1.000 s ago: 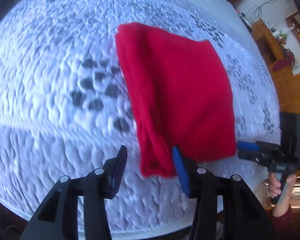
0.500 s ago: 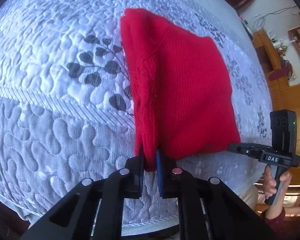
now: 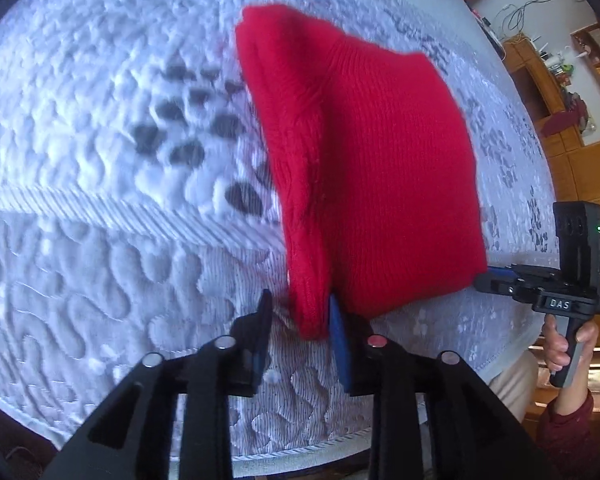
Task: Fold small clothes
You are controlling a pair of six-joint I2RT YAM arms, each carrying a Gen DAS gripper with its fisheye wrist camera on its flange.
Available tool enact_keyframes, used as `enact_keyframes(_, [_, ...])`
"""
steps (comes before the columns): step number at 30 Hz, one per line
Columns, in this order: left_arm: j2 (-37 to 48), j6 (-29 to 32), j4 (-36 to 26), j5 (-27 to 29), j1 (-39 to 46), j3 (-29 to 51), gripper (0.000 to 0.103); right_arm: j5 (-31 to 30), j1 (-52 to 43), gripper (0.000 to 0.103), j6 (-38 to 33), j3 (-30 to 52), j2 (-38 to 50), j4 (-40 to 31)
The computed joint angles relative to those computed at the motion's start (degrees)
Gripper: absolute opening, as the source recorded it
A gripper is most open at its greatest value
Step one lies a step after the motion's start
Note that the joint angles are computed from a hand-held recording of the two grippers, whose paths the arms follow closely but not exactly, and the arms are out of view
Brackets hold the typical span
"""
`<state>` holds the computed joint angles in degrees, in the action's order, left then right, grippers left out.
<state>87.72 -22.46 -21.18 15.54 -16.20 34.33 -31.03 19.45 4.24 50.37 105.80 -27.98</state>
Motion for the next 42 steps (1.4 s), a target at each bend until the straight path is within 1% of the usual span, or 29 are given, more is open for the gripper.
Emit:
enact_keyframes(2, [-2.4,0.8,-3.0,-2.3,1.3,2.8,0.041,0.1,-1.2,0.038,-1.1,2.4,-1.8,-2.3])
enact_keyframes(3, [-2.2,1.4,-3.7,-3.4,1.9,4.6,0.041,0.4,-2.1,0.049,-1.4,5.0,-1.9,-3.6])
enact_keyframes(4, [-0.9,1.9,-4.6,-5.5,2.5,7.7,0.042,1.4,-2.7,0.053,-1.6,8.1,-1.0,-4.8])
enact_keyframes(6, [3.0,3.1,-5.5,-7.2,3.8,13.6,0.043,2.7,-4.0,0.053,-2.3,16.3,3.1,-7.7])
enact_keyframes(8, [9.8,4.3,-6.2,-7.3,5.1,21.4,0.045,2.2,-4.9,0.053,-1.8,24.9,9.3,-9.9])
enact_keyframes(9, [14.6,4.5,-6.9,-8.3,5.6,26.4,0.045,3.0,-5.6,0.053,-1.6,31.4,14.0,-12.2])
enact_keyframes(11, [22.0,5.8,-8.4,-9.0,6.7,33.3,0.045,2.6,-6.2,0.053,-0.9,41.3,21.5,-15.5])
enact_keyframes(13, [29.5,5.6,-10.3,-10.0,7.2,40.3,0.045,2.4,-6.1,0.055,0.1,51.0,29.0,-19.3])
enact_keyframes(14, [31.8,5.5,-10.7,-9.7,7.9,42.0,0.045,2.9,-6.2,0.055,-0.1,54.7,31.8,-21.0])
enact_keyframes(16, [35.5,5.6,-11.3,-6.4,9.5,45.6,0.045,4.0,-5.7,0.057,-0.5,62.9,37.4,-24.6])
enact_keyframes(19, [37.9,5.5,-10.8,-2.4,9.7,48.1,0.045,3.7,-5.4,0.058,-1.2,71.1,42.8,-28.1])
enact_keyframes(20, [38.9,5.5,-11.3,-2.4,9.3,49.3,0.044,3.9,-4.9,0.058,-1.0,73.8,44.4,-29.4])
enact_keyframes(21, [40.1,5.1,-12.0,-3.3,8.6,50.7,0.041,3.9,-4.6,0.054,-1.0,77.7,46.9,-31.4])
enact_keyframes(22, [40.9,4.5,-11.7,-3.7,8.1,51.4,0.034,3.1,-4.4,0.036,-1.1,80.0,48.2,-33.0])
enact_keyframes(23, [41.4,4.3,-11.7,-3.3,8.1,51.7,0.027,0.9,-4.4,0.021,-1.6,83.6,50.6,-35.6])
enact_keyframes(24, [41.3,3.8,-11.3,-3.0,8.2,51.4,0.021,0.8,-4.1,0.007,-1.5,84.7,51.2,-35.9])
enact_keyframes(26, [39.8,3.3,-10.2,-2.8,8.5,49.9,0.016,3.0,-3.8,0.006,-2.3,79.0,47.2,-31.2])
enact_keyframes(27, [39.0,3.0,-9.6,-3.4,8.7,49.0,0.015,3.1,-4.1,0.004,-2.3,77.0,45.9,-29.7])
enact_keyframes(29, [38.8,3.4,-8.1,-4.8,8.9,47.5,0.015,3.6,-4.5,0.003,-0.4,77.8,46.8,-29.8])
enact_keyframes(30, [39.8,3.6,-7.8,-4.9,9.1,47.5,0.015,5.4,-4.5,0.003,0.2,79.7,48.5,-30.9])
enact_keyframes(33, [39.9,2.6,-5.6,-2.2,10.4,45.7,0.017,6.1,-4.1,0.003,-0.2,80.6,50.1,-31.9])
enact_keyframes(34, [39.2,2.7,-5.6,-2.0,10.4,45.3,0.019,6.4,-3.9,0.008,-0.4,78.4,48.6,-30.5])
enact_keyframes(35, [37.9,2.4,-4.8,-2.9,10.2,44.1,0.025,6.5,-3.9,0.013,-0.4,76.5,47.1,-29.3])
enact_keyframes(36, [36.6,2.4,-5.6,-3.4,9.9,43.5,0.03,6.6,-3.9,0.024,-0.5,73.2,44.5,-27.7])
enact_keyframes(37, [35.5,2.5,-6.3,-4.0,9.8,43.0,0.033,6.5,-4.0,0.047,-0.6,70.8,42.7,-26.5])
enact_keyframes(38, [33.8,2.5,-6.1,-4.3,9.7,41.5,0.04,6.6,-4.1,0.054,-1.0,67.1,40.0,-24.7])
enact_keyframes(40, [29.8,2.6,-5.1,-2.7,10.0,37.4,0.056,6.3,-4.1,0.056,-2.4,60.8,35.1,-22.9])
enact_keyframes(41, [27.7,2.3,-4.3,-1.6,10.1,35.0,0.067,5.4,-4.2,0.058,-3.0,57.6,32.8,-22.1])
enact_keyframes(42, [25.2,2.1,-2.7,0.3,10.4,31.7,0.069,4.1,-4.4,0.06,-3.7,53.7,30.3,-21.2])
